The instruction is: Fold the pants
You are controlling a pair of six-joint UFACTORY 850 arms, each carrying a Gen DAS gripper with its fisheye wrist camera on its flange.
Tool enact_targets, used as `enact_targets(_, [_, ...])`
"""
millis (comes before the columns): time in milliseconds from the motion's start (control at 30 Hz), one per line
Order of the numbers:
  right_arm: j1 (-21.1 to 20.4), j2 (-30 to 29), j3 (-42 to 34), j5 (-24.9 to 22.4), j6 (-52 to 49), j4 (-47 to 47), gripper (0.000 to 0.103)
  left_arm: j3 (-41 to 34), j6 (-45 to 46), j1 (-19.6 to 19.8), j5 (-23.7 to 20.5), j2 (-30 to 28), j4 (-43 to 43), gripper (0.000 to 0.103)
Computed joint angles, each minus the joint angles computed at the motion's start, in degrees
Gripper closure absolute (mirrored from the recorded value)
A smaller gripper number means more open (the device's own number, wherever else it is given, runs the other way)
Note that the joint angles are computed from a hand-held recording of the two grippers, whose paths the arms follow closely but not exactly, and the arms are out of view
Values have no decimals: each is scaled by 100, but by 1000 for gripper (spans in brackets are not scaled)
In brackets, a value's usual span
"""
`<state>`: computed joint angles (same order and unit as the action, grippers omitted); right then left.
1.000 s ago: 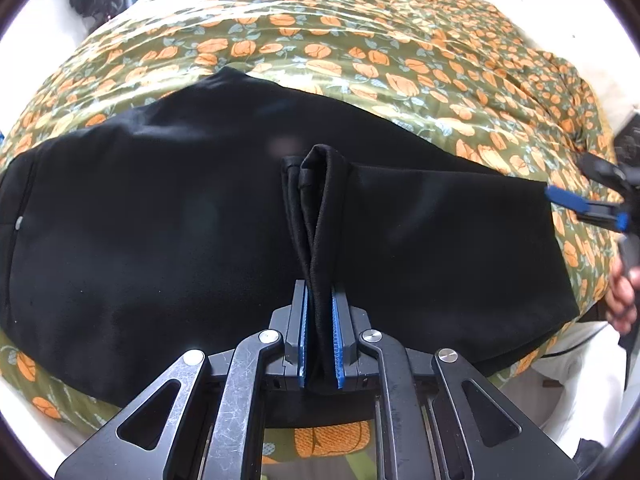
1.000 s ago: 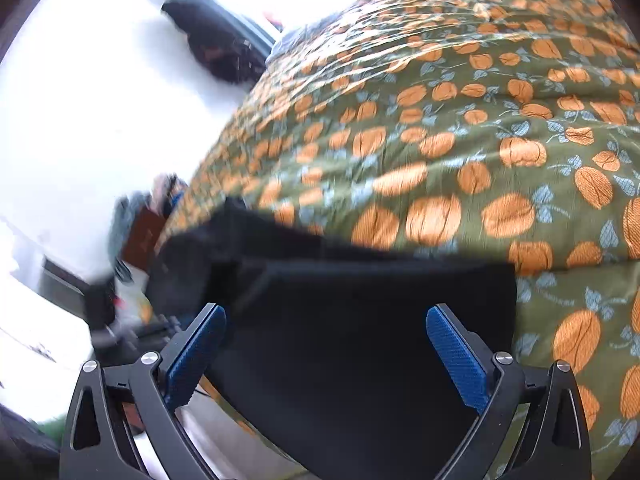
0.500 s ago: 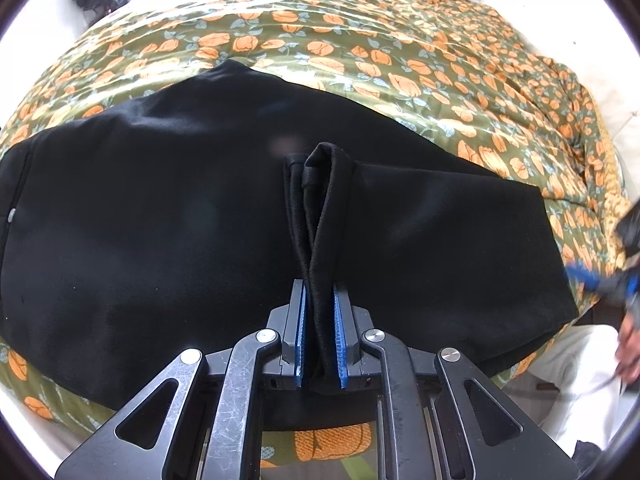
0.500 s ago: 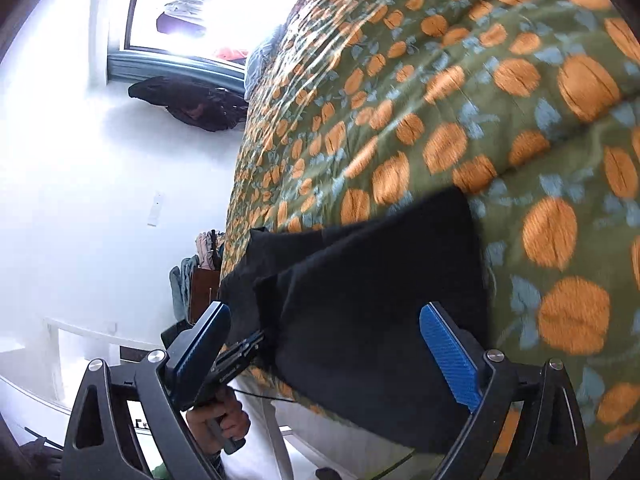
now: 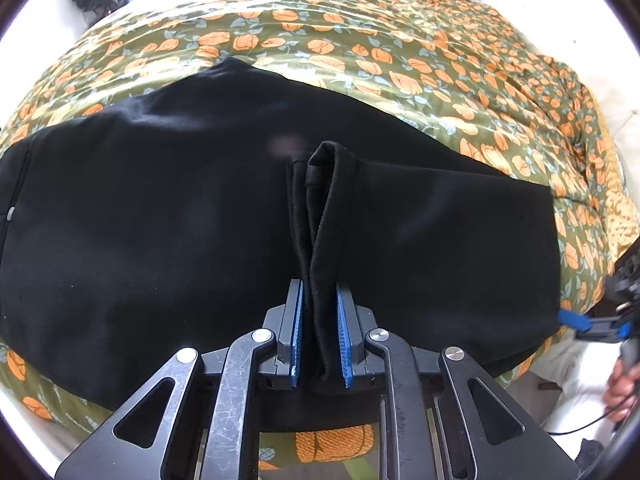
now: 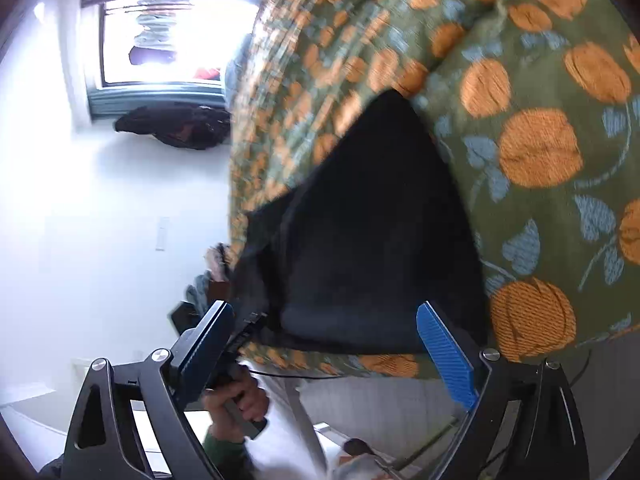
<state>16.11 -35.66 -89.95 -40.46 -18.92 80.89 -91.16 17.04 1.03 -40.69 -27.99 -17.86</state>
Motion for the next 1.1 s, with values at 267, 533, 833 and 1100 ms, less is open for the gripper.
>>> enact_targets(267, [387, -169, -486, 749, 588, -1512, 1, 98, 411, 159, 0, -12, -701, 76])
enact_targets(533, [583, -198, -573, 1147, 839, -2575, 0, 119, 588, 333, -373, 98, -1210, 53])
enact_targets(833, [825, -371, -995, 1110, 2070, -4453, 0, -732, -810, 1311, 213, 52, 404, 8])
enact_targets(1100, [877, -292, -849, 1339, 2343, -4581, 0, -4063, -2016, 2451, -2191, -2396, 62, 8])
